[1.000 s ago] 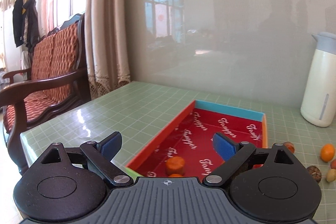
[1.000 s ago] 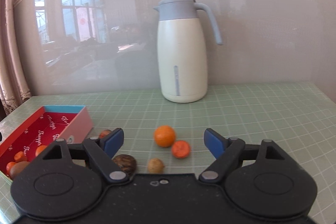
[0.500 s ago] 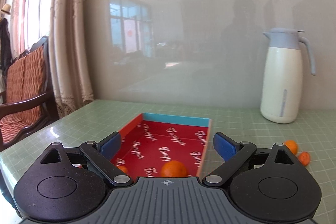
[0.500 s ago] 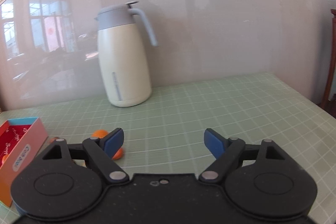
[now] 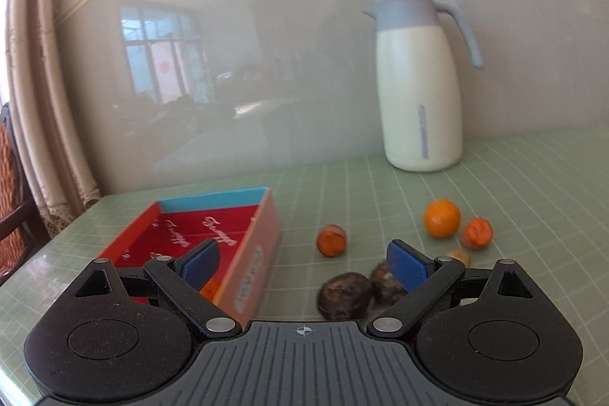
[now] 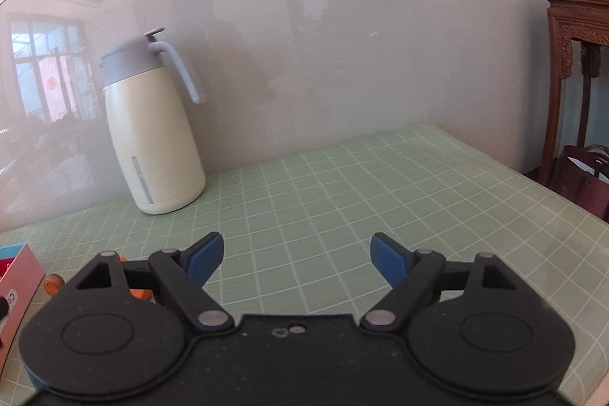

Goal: Organize fruits
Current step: 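Lower the left tool onto a dark walnut and grasp it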

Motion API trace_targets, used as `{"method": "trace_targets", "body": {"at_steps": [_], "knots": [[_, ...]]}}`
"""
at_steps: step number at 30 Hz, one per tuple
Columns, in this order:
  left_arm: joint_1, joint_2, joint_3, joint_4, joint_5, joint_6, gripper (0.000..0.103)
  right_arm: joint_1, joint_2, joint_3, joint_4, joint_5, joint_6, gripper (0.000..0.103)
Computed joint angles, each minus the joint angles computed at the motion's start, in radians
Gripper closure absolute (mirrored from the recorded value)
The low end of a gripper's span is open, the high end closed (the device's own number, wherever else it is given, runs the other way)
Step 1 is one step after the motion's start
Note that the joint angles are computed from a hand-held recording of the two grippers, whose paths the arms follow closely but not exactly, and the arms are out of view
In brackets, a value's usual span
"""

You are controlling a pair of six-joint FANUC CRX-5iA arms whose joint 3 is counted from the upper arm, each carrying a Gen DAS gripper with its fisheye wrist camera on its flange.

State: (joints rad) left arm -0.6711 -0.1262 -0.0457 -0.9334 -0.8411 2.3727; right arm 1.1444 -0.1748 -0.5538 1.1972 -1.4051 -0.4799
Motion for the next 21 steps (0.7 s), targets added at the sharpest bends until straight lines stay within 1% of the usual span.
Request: {"method": "trace_targets", "body": {"at_steps": [4,7,10,11,13,16,19,21], "knots": [[0.008,0.026,0.009,0.053,0.020,-0.051,0.009,-0.006,-0.018,-0.013,-0.004,0.000,-0.015,0.019],[0.015,0.046,0.023,0.074,0.012,-0.063,0.009,-0.007,-0.023,-0.018,-0.001,-0.001,-0.021,0.019],[0.050,0.060,0.028,0.146,0.017,-0.097,0.010,-0.010,-0.030,-0.024,0.002,-0.001,-0.030,0.019],[0.064,0.062,0.028,0.173,0.022,-0.106,0.011,-0.011,-0.031,-0.025,0.001,-0.001,-0.031,0.019],[0.086,0.068,0.029,0.213,0.027,-0.122,0.025,-0.015,-0.035,-0.026,-0.004,0.007,-0.033,0.019],[0.115,0.070,0.023,0.273,0.039,-0.150,0.029,-0.024,-0.043,-0.030,-0.012,0.024,-0.043,0.019],[0.108,0.069,0.021,0.254,0.035,-0.144,0.029,-0.024,-0.045,-0.033,-0.014,0.023,-0.048,0.019],[0.118,0.064,0.014,0.267,0.045,-0.155,0.029,-0.027,-0.045,-0.033,-0.012,0.028,-0.046,0.019]]}}
